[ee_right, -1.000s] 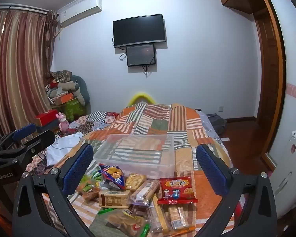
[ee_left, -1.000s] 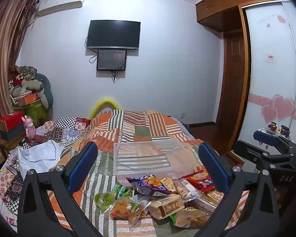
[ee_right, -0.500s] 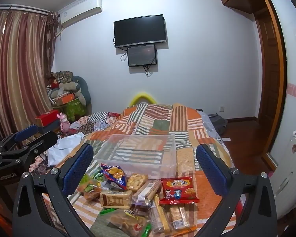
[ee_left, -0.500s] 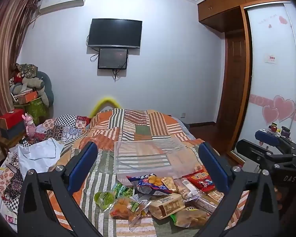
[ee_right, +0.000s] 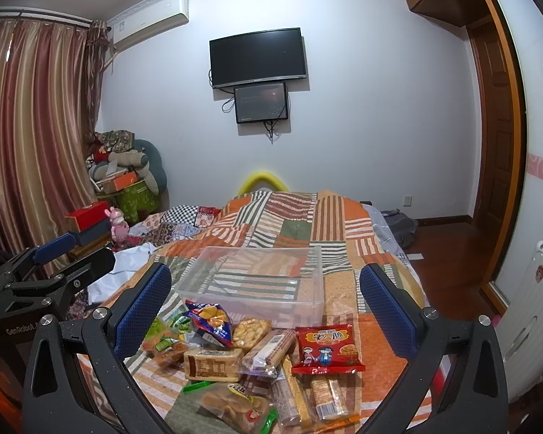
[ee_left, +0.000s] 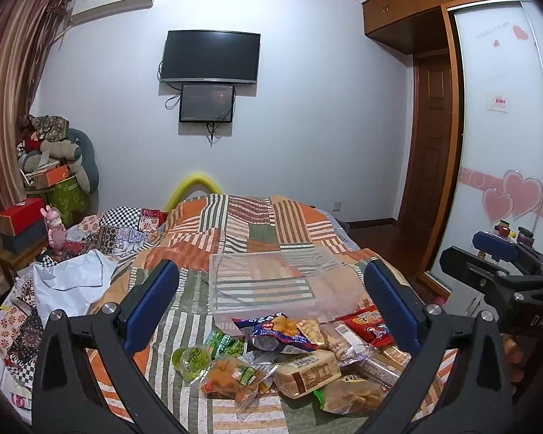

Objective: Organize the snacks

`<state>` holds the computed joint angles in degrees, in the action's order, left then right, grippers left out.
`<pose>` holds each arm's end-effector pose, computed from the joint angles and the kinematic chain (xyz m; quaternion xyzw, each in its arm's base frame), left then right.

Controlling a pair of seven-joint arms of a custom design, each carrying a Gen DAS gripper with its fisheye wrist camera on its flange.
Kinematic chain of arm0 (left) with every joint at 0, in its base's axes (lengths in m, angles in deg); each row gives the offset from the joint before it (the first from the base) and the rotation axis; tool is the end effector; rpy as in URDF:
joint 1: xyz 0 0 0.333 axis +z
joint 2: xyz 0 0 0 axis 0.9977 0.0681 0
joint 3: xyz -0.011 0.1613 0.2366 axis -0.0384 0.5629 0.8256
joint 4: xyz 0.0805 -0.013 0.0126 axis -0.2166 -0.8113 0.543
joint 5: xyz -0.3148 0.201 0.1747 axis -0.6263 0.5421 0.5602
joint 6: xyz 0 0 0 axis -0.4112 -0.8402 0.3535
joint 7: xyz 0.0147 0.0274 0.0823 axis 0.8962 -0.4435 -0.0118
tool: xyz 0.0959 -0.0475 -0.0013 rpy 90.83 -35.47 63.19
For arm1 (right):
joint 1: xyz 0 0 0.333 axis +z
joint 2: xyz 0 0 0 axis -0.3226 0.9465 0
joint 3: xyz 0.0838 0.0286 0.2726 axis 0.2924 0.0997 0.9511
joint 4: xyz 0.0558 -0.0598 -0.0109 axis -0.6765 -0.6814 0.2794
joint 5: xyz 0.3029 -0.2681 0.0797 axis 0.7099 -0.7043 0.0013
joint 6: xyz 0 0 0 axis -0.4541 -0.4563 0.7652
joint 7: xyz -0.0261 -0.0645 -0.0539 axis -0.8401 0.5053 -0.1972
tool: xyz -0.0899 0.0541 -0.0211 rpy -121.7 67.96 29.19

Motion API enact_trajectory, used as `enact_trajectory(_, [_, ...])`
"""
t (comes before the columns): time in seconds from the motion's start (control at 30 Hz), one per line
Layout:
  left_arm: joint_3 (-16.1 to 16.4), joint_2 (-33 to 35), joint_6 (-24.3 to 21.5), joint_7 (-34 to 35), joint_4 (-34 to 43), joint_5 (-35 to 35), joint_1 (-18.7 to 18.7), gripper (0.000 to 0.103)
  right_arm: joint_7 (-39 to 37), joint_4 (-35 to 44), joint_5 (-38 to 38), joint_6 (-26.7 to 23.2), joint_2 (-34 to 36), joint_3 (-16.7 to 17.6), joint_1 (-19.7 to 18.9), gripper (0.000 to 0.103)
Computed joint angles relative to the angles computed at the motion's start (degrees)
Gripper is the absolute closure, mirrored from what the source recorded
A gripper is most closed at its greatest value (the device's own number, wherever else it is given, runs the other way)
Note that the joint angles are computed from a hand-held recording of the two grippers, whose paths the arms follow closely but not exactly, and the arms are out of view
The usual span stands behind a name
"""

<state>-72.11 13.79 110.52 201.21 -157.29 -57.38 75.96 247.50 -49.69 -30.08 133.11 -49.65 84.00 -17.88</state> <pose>0.5227 -0.0566 0.6301 -0.3534 0.7189 -0.5546 0.2252 0.4324 0.2088 0.5979 -0.4652 0.6600 -0.4462 0.3859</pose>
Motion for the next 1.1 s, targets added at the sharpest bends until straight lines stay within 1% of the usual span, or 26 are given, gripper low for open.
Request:
enact_trajectory(0.3, [-0.04, -0.08, -0.04, -0.19, 0.00, -0.17, 0.03, 0.000, 0.81, -0.60, -0.30, 0.70, -0.55, -0.05, -0.35, 0.000])
enact_trajectory(1.1, [0.03, -0.06, -0.73, -1.15, 0.16, 0.14, 0.32, 0.000, 0.94, -0.76, -0.29, 0.63, -1.38, 0.49, -0.54, 0.000])
